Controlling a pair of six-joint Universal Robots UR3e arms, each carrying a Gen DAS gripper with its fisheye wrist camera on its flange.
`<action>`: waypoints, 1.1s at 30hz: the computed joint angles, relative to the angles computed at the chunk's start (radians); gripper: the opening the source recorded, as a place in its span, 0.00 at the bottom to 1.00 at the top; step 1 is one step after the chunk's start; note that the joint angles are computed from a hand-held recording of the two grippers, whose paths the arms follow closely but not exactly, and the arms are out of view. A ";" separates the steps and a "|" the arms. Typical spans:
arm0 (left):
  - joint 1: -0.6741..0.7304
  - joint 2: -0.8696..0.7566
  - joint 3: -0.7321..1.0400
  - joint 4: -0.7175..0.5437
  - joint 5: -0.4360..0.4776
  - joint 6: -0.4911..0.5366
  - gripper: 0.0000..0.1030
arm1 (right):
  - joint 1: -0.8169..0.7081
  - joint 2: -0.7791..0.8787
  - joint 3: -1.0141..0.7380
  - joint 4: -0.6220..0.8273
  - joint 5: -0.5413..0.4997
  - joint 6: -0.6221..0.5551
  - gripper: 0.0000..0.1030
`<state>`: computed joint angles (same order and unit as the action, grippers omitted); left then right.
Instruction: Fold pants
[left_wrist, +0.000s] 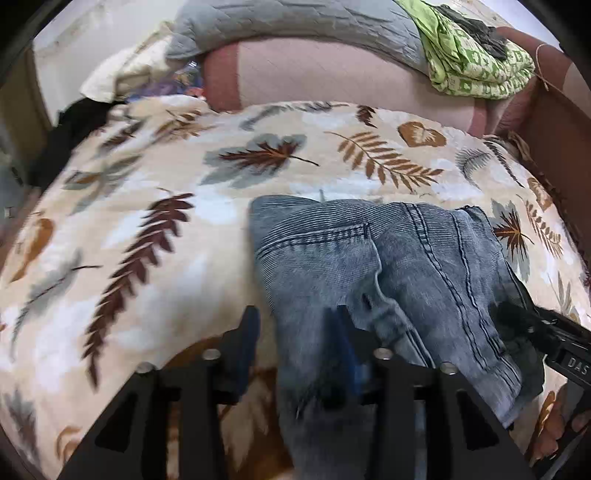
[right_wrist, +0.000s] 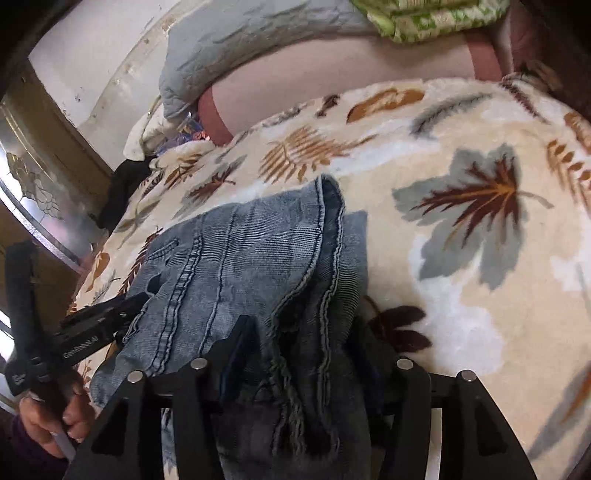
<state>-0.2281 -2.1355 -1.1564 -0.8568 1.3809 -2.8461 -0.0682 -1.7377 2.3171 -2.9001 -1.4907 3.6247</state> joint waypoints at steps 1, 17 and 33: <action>0.004 0.059 -0.073 0.043 0.008 -0.011 0.62 | 0.027 -0.018 -0.001 0.000 -0.047 0.001 0.58; 0.052 0.690 -0.484 0.185 0.034 -0.014 0.84 | 0.724 -0.092 -0.479 0.610 -0.820 0.373 0.74; 0.084 0.934 -0.540 0.158 0.046 0.020 0.94 | 0.940 0.057 -0.856 1.007 -1.016 0.561 0.77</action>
<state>-0.1441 -1.2019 -1.6963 -0.6991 1.4266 -2.8259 0.8719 -1.6805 1.4613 -1.8927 -2.5062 4.1855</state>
